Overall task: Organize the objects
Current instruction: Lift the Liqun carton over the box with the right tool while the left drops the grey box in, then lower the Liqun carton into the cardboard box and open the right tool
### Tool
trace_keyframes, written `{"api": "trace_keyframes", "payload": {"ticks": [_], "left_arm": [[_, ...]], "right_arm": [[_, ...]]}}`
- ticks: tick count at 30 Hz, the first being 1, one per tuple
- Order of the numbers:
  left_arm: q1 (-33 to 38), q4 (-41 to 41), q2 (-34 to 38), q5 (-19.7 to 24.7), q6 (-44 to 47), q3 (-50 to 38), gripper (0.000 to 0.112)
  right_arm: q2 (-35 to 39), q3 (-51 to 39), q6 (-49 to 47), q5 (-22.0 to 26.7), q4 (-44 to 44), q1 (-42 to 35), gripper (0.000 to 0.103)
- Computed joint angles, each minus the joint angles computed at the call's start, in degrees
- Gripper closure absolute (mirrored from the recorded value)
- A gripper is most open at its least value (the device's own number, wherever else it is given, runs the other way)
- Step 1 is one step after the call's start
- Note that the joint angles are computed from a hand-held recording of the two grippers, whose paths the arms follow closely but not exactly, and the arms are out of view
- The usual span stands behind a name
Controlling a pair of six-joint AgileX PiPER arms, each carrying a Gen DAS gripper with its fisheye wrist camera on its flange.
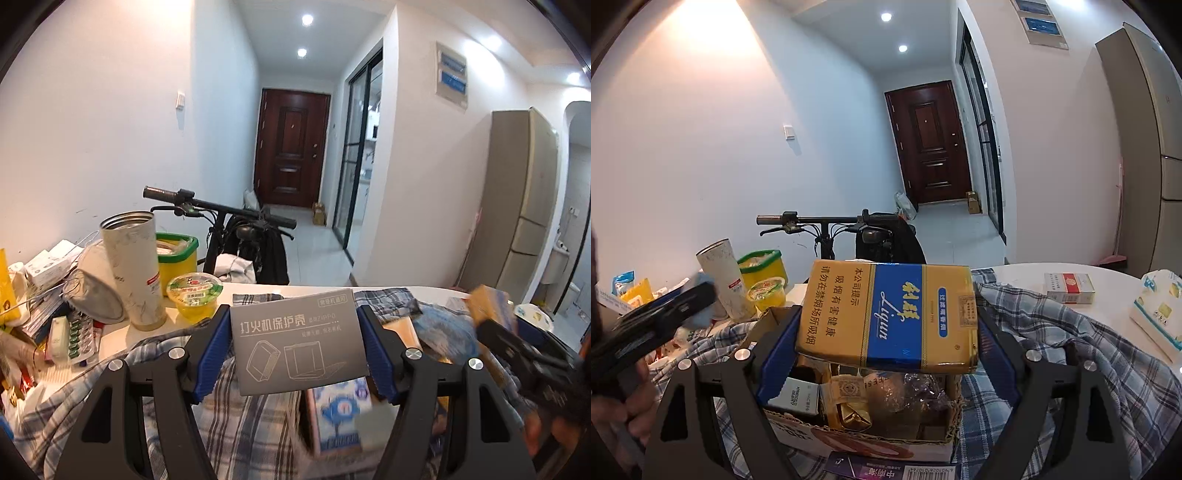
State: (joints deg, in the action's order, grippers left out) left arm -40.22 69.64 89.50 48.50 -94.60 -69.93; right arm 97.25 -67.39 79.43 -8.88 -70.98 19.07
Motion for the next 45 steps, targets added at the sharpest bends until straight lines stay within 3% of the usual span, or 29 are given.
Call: {"api": "trace_keyframes", "payload": {"ticks": [2, 5, 13, 15, 19, 21, 29, 34, 38, 41, 45], "left_arm": [[2.31, -4.28, 2.2, -3.36, 5.39, -3.73, 0.043], [4.53, -11.96, 6.71, -5.49, 15.11, -10.24, 0.043], [0.84, -11.25, 17.13, 5.27, 25.6, -21.15, 0.041], [0.38, -10.12, 17.0, 5.45, 25.79, -20.91, 0.019], [0.48, -8.46, 15.57, 4.02, 23.12, -19.61, 0.016], [1.01, -9.84, 14.99, 3.71, 22.78, -19.73, 0.009], [-0.82, -8.31, 8.77, 5.07, 18.45, -13.0, 0.009], [-6.48, -4.62, 0.92, 5.47, 7.05, -3.45, 0.009], [-12.83, 3.54, -2.22, 7.03, -1.37, 4.26, 0.009], [-16.46, 9.59, 0.19, 14.98, -9.2, 7.54, 0.009], [-12.73, 7.5, -2.51, 7.8, -10.03, 9.4, 0.009]], "right_arm": [[-0.39, 0.31, -4.79, 0.66, 4.64, 0.22, 0.016], [-0.36, 0.23, -2.19, 0.22, 2.28, -0.21, 0.016], [-0.65, 0.31, -3.24, 0.87, 3.12, -0.17, 0.016], [-0.63, 0.34, -3.36, 0.78, 3.17, -0.16, 0.016], [-0.45, 0.24, -2.9, 0.86, 2.59, -0.14, 0.016], [-0.36, 0.16, -1.93, 0.86, 1.64, -0.21, 0.016], [-0.19, -0.17, 0.37, 0.11, -0.74, -0.53, 0.016], [-0.28, 0.17, -3.9, -0.77, 2.89, -0.29, 0.016], [0.08, 0.34, -4.7, -0.97, 3.32, -0.08, 0.016], [0.44, 0.24, -5.82, -0.11, 4.01, 0.36, 0.016], [0.57, 0.6, -10.26, 0.36, 7.89, 0.63, 0.016]]}}
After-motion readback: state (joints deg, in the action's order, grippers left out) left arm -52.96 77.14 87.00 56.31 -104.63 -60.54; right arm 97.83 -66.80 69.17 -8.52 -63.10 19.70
